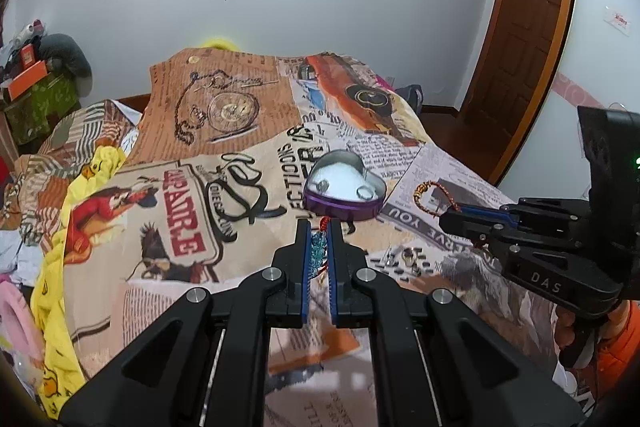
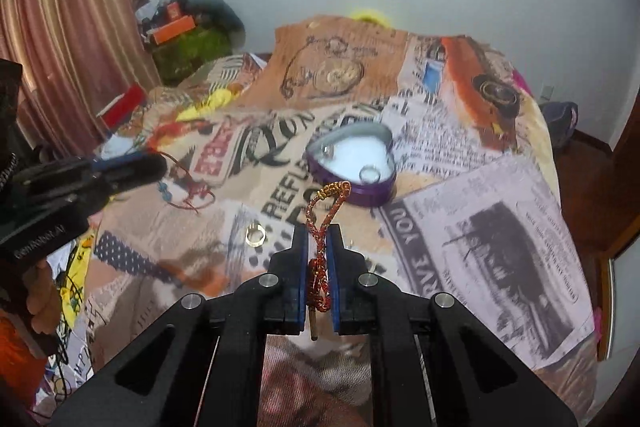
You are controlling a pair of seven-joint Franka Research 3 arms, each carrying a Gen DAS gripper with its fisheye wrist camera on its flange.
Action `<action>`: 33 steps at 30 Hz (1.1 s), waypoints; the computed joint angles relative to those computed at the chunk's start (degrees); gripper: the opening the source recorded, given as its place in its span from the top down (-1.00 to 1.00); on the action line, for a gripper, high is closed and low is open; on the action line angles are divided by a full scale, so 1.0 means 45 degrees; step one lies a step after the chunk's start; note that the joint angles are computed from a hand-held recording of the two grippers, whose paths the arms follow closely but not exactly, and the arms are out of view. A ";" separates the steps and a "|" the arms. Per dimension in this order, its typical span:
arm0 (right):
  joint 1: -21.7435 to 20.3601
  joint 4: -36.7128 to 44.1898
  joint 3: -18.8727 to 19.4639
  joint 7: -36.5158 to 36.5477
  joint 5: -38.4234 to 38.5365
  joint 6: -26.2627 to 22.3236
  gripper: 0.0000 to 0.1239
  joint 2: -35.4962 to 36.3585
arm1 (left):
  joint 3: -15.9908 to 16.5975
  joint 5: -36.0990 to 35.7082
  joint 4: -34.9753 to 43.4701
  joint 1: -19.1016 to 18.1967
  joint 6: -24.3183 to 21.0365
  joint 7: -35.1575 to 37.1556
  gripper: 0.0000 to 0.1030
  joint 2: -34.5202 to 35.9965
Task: Organize jewelry
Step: 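Lift and carry both bracelets toward the purple heart tin, then lower the blue bracelet into the tin with the left tool while the right tool drops the red-gold bracelet in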
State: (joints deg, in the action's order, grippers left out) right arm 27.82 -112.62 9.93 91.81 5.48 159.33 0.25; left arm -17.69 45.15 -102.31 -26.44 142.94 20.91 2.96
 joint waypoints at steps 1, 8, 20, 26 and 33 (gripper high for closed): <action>-0.0016 0.0082 -0.0018 -0.0016 -0.0010 0.0065 0.87 0.0043 | 0.0012 0.0036 0.0196 0.0008 -0.0002 0.0097 0.89 0.0142; -0.0086 0.0975 -0.0175 -0.0016 -0.0219 0.0433 0.87 0.0654 | 0.0289 0.0259 0.1498 -0.0157 -0.0069 0.0739 0.89 0.1132; -0.0085 0.2836 -0.0355 -0.1061 0.0567 0.0273 0.87 0.2254 | 0.1095 -0.0299 0.3867 -0.0507 0.0103 0.2210 0.89 0.3169; -0.0083 0.4079 -0.0470 -0.1484 0.0846 -0.0322 0.87 0.3399 | 0.1369 -0.1300 0.5381 -0.0600 -0.0039 0.3545 0.89 0.4474; -0.0118 0.5172 -0.0617 -0.1700 0.1058 -0.1120 0.87 0.4383 | 0.1585 -0.2732 0.7224 -0.0754 -0.0551 0.5160 0.89 0.6010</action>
